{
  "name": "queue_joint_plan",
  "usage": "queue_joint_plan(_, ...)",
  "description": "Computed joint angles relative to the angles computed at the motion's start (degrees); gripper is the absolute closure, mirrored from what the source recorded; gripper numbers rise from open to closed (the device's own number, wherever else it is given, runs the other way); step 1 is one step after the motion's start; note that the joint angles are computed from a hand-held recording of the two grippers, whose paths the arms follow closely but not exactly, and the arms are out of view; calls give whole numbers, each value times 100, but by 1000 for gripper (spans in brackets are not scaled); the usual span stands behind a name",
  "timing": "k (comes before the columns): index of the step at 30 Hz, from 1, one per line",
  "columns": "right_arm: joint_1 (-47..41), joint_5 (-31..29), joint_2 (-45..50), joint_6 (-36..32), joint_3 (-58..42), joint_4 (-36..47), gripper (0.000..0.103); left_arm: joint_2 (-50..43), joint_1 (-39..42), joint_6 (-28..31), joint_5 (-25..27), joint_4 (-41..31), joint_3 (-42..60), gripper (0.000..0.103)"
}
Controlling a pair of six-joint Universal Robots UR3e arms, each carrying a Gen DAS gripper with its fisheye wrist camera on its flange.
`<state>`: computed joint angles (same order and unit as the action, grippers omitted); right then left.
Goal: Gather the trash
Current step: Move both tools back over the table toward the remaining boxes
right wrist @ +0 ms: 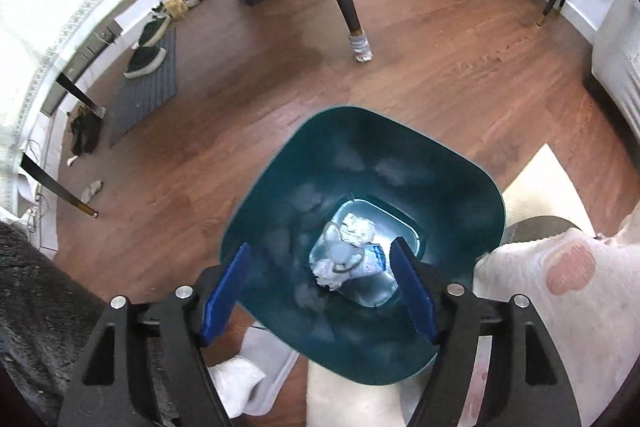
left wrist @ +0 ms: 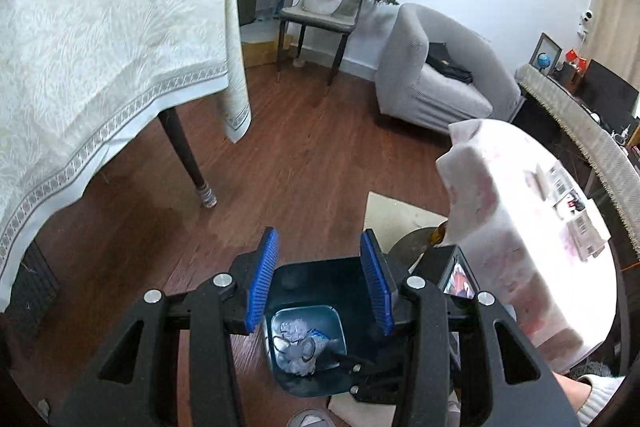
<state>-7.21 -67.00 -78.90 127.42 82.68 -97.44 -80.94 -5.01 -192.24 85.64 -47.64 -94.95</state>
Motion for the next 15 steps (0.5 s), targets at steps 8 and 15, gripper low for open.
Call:
queue_joint_plan(8,-663,706,-851,-720,-480,1206,28,-371,-511,-53,620,47,625,55)
queue_joint_plan(15,-1407,1103,-1346,-1390,-1258,2165,27,-612,-932,-191,1019,-20,1237,56)
